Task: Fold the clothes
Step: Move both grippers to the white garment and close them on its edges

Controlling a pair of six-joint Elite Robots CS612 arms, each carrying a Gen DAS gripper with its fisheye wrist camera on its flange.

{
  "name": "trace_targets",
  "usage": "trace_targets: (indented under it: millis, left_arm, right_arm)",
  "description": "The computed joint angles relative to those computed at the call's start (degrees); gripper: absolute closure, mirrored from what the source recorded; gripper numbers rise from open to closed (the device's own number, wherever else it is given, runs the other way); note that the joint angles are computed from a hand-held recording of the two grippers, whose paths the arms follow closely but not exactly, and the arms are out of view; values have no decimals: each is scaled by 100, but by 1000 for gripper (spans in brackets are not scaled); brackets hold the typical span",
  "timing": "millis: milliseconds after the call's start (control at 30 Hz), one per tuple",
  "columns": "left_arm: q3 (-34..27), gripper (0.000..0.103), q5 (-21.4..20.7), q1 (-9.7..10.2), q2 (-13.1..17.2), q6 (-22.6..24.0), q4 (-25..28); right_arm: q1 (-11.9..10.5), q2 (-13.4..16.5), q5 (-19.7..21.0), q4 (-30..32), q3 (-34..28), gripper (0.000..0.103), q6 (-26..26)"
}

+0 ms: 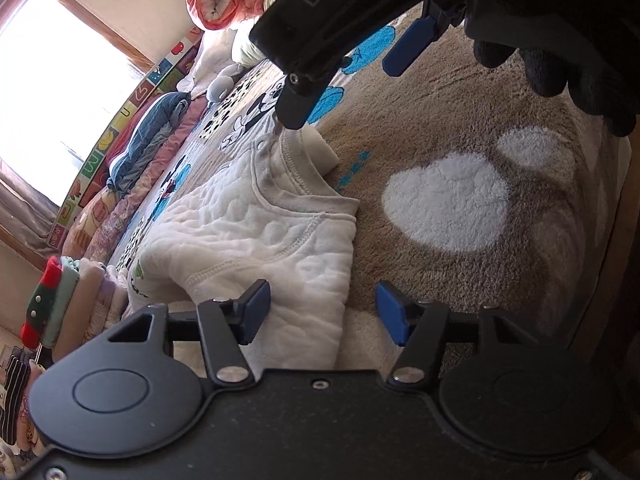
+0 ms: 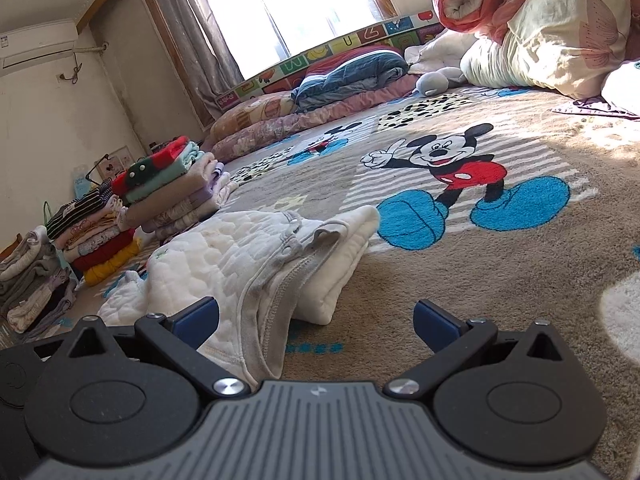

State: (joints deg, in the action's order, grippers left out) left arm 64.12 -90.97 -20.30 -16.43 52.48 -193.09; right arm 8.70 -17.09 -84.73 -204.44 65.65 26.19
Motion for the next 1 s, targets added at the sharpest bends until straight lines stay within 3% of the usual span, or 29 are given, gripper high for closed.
trace_targets:
  millis: [133,200,267,467,700,867,1000]
  left_arm:
    - [-101,46,51,-9,58,78,23]
    - [-161,52,88,-8,79,87,38]
    - [-229,68,235,-8,103,47,47]
    - [-273,87,205,96,11,-679,181]
    - [-129,96,226,224,-160,-1463,-204]
    - [-95,97,272,334,-241,-1693,-516]
    - [16,97,272,437,-344,-1769,-768]
  right_arm:
    - [-21,58,145,44,-113,0,68]
    - [-32,82,179,26,-152,0,133]
    - [-40,98,187,-3,-172,0,187]
    - [-28,128,170,-112,-202,0,132]
    - [40,130,19,-331,-192,0,-461]
    - [214,142,-387,-112,-321,2,-1473]
    - [344,239,-743,-52,-562,13,-2031]
